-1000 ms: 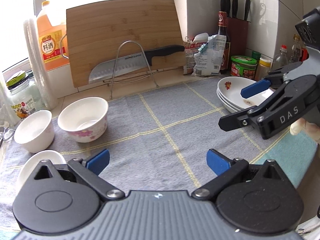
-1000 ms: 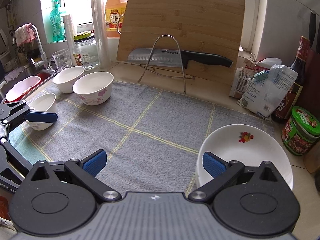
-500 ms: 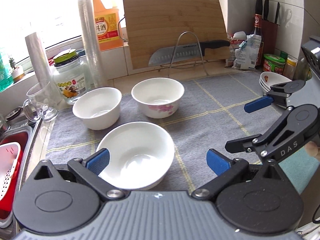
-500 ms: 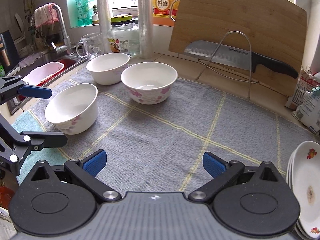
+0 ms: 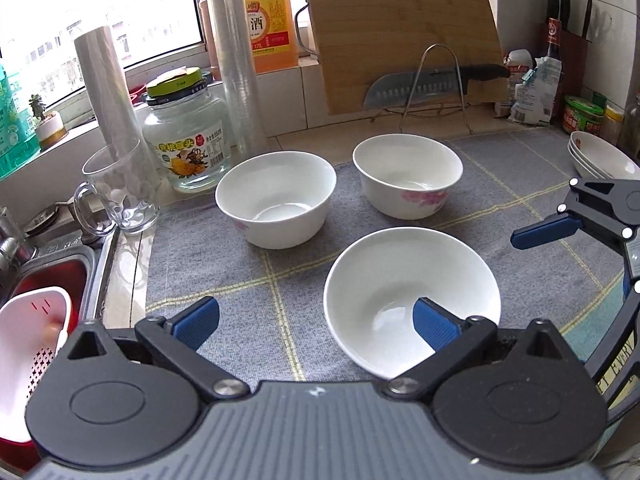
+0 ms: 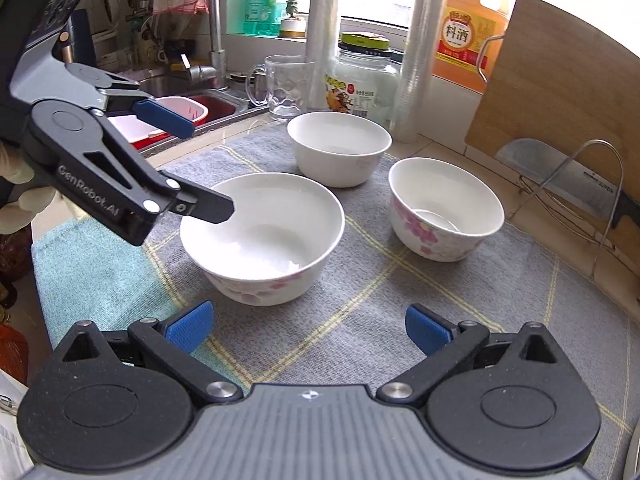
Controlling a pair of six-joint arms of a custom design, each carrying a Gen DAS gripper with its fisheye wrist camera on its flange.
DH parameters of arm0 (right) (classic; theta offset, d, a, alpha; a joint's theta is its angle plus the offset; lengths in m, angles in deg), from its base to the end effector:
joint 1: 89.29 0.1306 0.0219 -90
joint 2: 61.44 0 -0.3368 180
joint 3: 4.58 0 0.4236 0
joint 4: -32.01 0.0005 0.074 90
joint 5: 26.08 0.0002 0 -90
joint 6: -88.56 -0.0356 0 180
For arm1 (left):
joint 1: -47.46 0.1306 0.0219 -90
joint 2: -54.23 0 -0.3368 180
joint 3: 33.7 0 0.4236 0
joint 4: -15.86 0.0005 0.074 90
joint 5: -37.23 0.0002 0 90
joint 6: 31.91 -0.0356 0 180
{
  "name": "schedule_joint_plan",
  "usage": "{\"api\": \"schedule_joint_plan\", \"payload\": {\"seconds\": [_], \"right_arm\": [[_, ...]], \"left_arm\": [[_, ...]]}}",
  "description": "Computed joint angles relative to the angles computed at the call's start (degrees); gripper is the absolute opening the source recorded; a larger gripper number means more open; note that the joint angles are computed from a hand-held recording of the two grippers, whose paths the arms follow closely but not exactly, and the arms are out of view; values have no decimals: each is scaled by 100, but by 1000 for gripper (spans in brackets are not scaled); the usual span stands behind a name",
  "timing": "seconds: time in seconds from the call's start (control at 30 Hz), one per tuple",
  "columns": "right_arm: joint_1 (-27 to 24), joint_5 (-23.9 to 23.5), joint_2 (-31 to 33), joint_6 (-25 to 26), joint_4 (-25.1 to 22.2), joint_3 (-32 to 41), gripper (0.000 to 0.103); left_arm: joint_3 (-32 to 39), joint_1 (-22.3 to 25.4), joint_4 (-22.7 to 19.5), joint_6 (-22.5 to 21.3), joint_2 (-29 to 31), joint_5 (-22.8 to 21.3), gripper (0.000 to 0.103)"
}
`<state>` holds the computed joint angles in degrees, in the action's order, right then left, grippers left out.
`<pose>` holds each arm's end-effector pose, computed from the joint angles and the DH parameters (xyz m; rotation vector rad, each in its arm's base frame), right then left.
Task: Organize plates and bowls
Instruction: 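Grip the rim of a white bowl with the left tool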
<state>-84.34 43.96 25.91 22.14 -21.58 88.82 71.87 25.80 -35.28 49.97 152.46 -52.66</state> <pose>0.4971 0.0547 0.4323 -0.7336 2.2345 0.2599 0.5288 -0.2106 0.4420 0.6018 2.2596 -0.1198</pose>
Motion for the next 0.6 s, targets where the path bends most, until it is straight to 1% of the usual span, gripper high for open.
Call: {"api": "schedule_joint_plan", "payload": {"seconds": [0.13,0.27,0.33,0.4,0.43,0.5,0.57,0.6], "right_arm": [[157,105,85,-41,122,31,103],[241,141,167,-138,171,74,103],[271,178,194,-135,167,100,103],[292,224,213,-130,167,123,103],[297,234,219,-120,162,133,103],[292,220,225,-88,145,141,103],[293,212,214,-49,130,138,103],[299,218,210,-29,133,137,102]], "left_arm": [[208,83,-140,-138,223,258,102],[368,136,-286,-233,375,540,99],[456,157,-369,-243,434,699,94],[528,164,-440,-252,484,806,91],[562,165,-468,-265,510,849,88],[624,164,-532,-330,557,910,83],[672,159,-565,-395,596,922,80],[702,163,-599,-416,617,959,75]]}}
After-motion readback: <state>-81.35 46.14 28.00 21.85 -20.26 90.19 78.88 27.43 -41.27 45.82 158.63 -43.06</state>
